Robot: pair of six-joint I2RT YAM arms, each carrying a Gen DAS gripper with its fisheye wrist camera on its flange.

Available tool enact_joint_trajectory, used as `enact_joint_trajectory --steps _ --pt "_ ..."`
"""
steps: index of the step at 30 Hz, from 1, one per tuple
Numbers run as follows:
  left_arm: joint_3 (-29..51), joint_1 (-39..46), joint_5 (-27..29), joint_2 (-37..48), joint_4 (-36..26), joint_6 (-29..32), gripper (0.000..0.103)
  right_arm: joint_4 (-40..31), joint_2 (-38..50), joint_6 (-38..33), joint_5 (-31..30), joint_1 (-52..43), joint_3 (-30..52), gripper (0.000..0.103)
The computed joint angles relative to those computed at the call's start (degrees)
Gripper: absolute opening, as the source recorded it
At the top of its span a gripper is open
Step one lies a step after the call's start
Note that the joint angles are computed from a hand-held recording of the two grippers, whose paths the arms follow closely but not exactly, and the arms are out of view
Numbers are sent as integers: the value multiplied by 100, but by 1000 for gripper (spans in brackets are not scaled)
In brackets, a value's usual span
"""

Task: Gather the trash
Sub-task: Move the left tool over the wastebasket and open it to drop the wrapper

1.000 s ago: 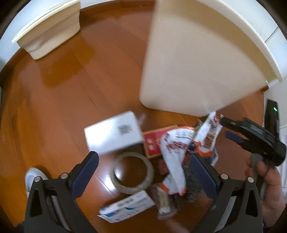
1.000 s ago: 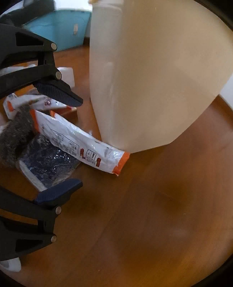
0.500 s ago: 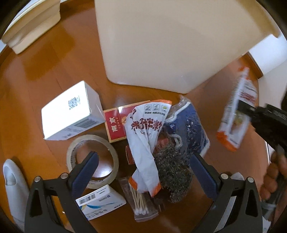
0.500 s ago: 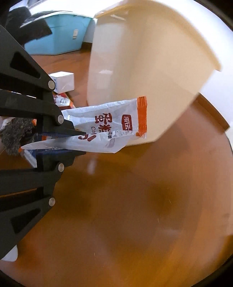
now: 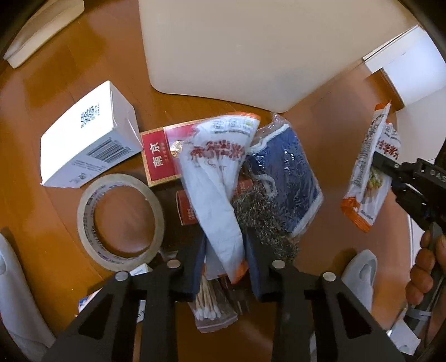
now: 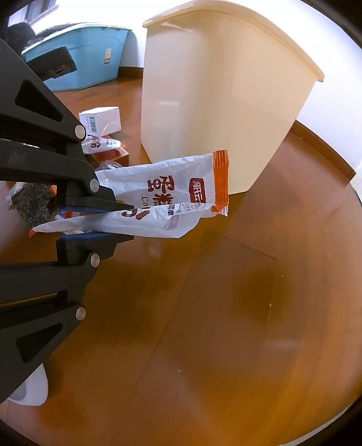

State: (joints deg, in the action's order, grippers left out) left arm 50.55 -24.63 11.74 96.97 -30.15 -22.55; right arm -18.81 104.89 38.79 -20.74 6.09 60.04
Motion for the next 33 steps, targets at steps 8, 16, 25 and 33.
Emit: enact_joint_trajectory --steps 8,16,25,33 --pt "-159 185 139 -1209 -461 36 23 -9 104 18 -29 81 44 12" --pt "317 260 -52 -1982 -1115 -12 23 14 31 4 -61 -13 59 12" --pt "2834 -32 702 -1460 -1234 313 23 142 -348 117 -37 -324 -333 12" --pt "6253 764 588 1847 -2617 1239 23 247 -572 282 -121 -457 -592 12"
